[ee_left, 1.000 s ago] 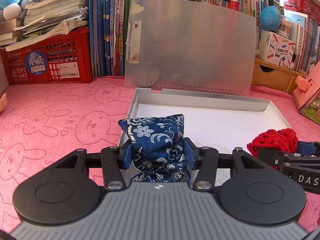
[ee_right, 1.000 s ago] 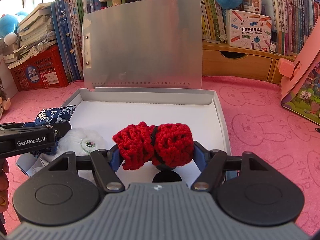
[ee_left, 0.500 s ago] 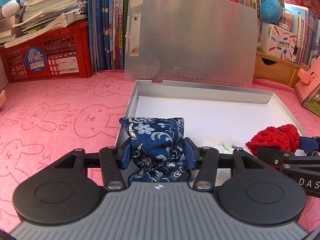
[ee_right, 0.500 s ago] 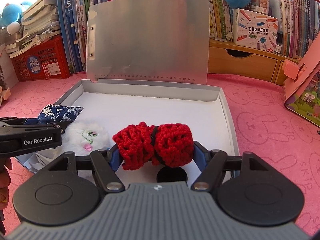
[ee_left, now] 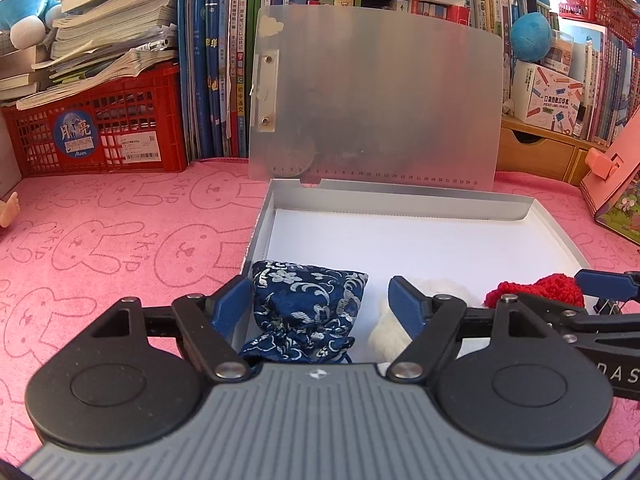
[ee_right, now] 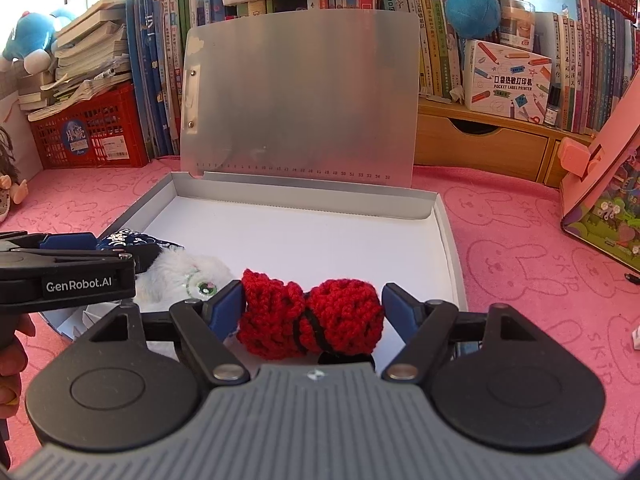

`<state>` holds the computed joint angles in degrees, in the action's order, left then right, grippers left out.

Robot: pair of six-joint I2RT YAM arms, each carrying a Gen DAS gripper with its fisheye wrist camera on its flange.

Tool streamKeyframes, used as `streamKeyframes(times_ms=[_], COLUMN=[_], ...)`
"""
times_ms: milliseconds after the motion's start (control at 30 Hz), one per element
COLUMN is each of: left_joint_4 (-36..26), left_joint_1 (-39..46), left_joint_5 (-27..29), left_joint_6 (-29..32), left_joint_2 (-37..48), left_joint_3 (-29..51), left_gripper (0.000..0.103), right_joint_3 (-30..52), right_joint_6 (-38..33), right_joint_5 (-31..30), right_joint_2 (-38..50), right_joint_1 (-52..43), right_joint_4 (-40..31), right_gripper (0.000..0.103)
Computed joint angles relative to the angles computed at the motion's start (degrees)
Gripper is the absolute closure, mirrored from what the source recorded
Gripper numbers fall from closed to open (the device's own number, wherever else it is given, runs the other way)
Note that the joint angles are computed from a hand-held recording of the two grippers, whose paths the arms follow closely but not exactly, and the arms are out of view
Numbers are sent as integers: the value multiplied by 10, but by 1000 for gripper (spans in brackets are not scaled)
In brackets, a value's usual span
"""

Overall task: Organize objects
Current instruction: 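Open both grippers to drop the pouch and crocheted piece in the box, then withdraw both grippers from the box toward the remaining pile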

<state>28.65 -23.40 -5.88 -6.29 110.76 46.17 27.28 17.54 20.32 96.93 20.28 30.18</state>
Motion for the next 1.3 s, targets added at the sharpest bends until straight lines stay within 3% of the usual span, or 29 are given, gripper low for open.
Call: streamKeyframes(times_ms=[400, 833, 1033, 1300], left_joint_4=[18, 25, 31, 24], left_joint_1=[-13, -41, -68, -92], left_joint_5=[-4, 5, -7, -20], left_joint_6=[17, 26, 24, 27], left_joint_2=[-88, -256, -334, -426], left_joint_3=[-77, -218, -288, -366], left_gripper=[12, 8, 8, 7], right_joint_3=[-60, -148, -180, -211], right_joint_6=[-12, -7, 19, 84], right_joint_5=[36, 108, 164, 196], right_joint_2=[-118, -284, -338, -386], right_joint_1=[26, 116, 187, 251], right_joint_4=[-26, -90, -127, -175], right_gripper=[15, 12, 10, 10])
